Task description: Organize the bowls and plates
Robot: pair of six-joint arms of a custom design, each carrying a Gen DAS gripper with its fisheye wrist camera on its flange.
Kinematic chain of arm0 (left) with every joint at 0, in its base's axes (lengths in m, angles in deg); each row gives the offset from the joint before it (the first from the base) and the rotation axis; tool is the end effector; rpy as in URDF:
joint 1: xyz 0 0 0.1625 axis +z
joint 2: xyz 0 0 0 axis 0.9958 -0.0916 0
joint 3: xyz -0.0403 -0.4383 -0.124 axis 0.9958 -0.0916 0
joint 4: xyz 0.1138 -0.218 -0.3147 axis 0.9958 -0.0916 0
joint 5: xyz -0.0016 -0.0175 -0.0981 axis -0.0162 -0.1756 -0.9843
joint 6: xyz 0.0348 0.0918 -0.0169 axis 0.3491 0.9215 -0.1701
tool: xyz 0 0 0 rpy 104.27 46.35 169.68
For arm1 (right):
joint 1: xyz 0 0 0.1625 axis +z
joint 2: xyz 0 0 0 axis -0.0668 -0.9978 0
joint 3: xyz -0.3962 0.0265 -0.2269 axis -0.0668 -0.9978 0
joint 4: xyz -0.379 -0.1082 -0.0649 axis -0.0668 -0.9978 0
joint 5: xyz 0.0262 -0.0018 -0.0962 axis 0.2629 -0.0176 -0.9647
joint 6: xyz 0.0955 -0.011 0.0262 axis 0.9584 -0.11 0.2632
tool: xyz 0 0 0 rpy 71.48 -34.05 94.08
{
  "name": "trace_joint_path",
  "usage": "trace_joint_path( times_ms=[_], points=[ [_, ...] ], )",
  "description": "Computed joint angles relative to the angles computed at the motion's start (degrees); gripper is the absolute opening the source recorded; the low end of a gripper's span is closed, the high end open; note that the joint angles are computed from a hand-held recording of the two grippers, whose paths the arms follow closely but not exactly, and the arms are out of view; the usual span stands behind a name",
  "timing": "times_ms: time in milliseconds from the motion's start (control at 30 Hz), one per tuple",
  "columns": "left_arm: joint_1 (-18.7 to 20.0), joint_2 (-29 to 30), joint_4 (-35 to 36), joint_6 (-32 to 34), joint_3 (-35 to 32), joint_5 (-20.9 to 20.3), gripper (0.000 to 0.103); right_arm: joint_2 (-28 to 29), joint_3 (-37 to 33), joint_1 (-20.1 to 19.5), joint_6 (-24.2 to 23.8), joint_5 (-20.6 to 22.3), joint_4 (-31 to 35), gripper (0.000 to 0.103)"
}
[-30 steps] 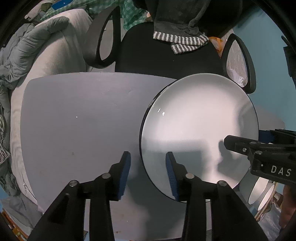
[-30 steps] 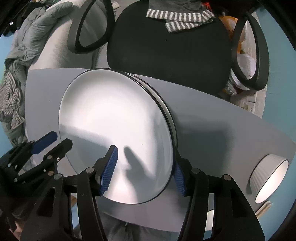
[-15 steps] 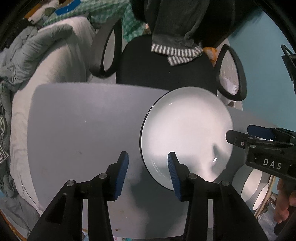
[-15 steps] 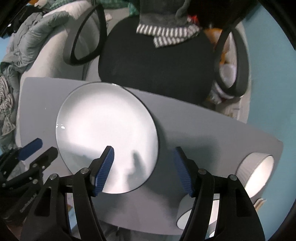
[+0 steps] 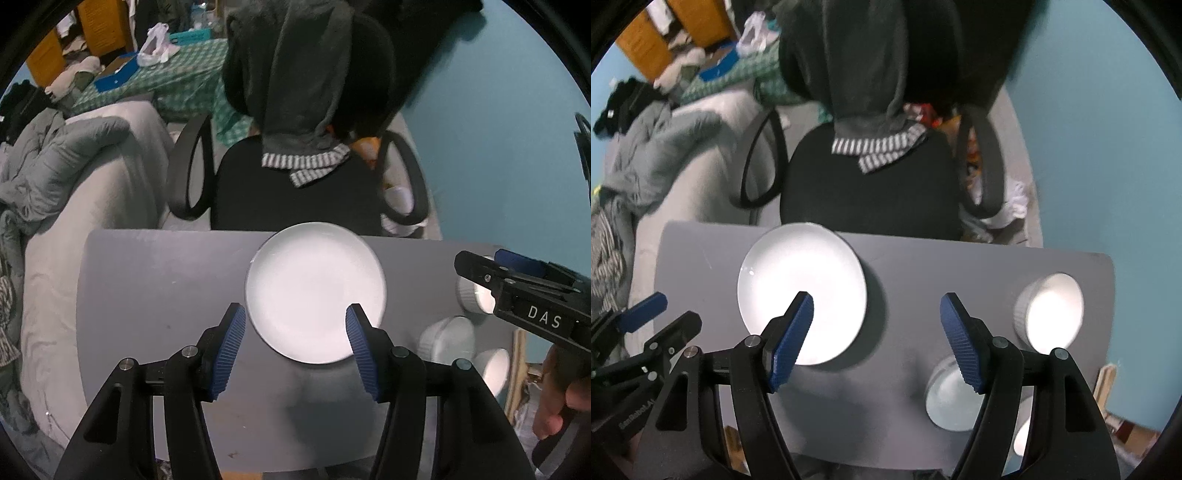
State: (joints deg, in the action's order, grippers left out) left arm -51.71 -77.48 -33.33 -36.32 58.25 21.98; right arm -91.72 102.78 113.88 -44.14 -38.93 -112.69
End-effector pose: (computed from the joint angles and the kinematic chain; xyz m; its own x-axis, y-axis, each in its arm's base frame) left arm -0.3702 -0.4717 0.2201 -0.7676 -0.3484 -0.5379 -0.0806 0.8851 -0.4583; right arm 0.2965 -0.5953 0.3449 -0.6784 -0.4602 0.5727 -0.4589 0.8742 0.1590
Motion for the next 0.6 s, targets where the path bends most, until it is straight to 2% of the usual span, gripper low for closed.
trace_joint_path(
  times_ms=[167,600],
  points=[
    [-2.4,-1.3,0.4,-1.6,-0.1,1.1,0.061,-3.6,1.0,0.9,0.8,0.7,-2.7,0.071],
    [-9.0,-3.8,5.0,-6.0,-0.9,5.1,0.065,-10.9,7.1,5.2,-2.6,-1.1,-13.0,0.071]
  ],
)
